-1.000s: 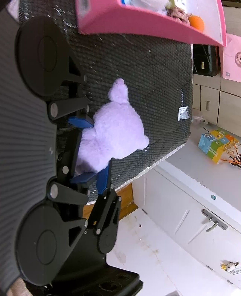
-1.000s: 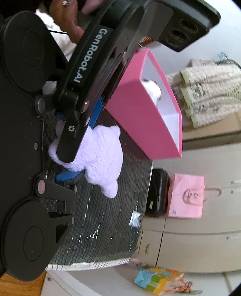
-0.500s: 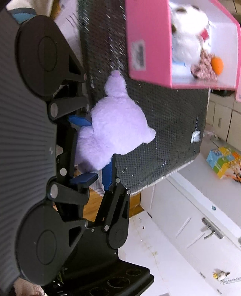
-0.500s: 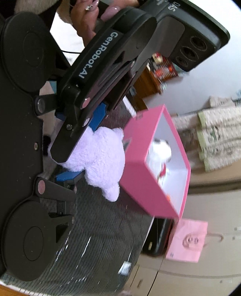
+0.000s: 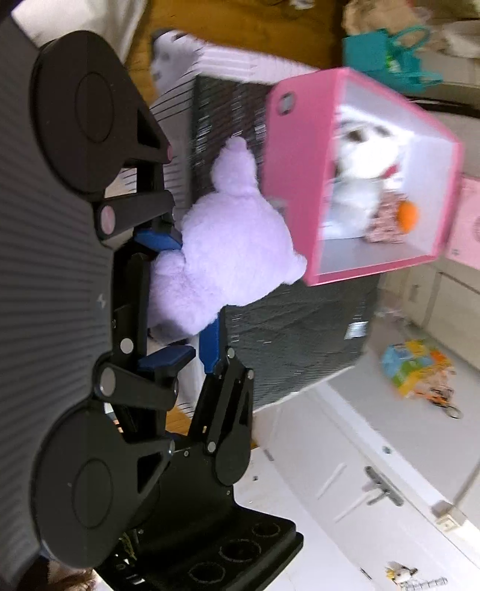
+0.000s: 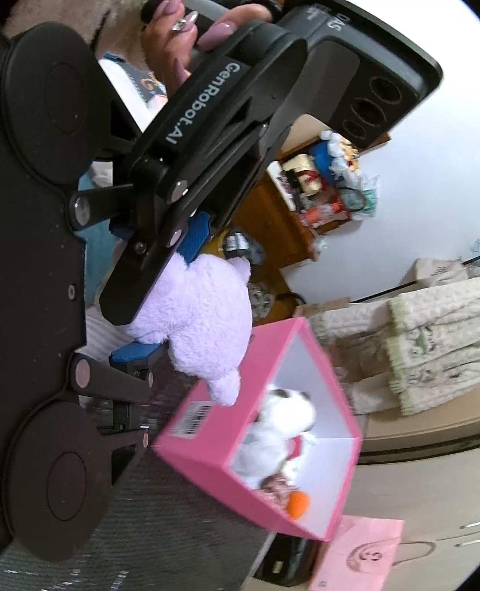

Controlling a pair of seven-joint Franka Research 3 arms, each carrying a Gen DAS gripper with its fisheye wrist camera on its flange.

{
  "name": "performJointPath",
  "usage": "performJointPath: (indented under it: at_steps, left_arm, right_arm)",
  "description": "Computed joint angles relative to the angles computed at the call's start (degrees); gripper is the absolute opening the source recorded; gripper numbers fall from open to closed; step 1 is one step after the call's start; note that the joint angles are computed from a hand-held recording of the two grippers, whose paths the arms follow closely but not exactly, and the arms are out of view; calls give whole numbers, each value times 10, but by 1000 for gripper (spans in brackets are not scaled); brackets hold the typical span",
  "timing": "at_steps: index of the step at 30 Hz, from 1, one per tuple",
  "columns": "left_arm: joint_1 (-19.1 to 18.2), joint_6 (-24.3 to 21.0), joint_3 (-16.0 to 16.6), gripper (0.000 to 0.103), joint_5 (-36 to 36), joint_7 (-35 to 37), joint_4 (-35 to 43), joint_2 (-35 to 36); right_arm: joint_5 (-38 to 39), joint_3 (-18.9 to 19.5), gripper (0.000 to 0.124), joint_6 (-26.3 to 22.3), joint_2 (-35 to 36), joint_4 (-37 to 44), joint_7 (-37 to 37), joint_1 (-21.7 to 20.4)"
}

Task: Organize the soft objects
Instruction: 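Lift the plush bear with both grippers and carry it toward the pink box, then lower the plush bear into the pink box and open both grippers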

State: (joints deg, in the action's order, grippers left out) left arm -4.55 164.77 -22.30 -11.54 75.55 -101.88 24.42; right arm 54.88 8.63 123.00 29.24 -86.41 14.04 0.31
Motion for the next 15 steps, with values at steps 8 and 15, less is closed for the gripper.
performJointPath:
  at_steps: [8,15]
  left_arm:
    - [12,47,9,49,59,20,63,41]
    - [46,75,-26,48,76,71,176,131]
  right_arm:
    - [12,16,58,46,55,91,33,10]
    - [-21,34,58,81,150,238,79,21]
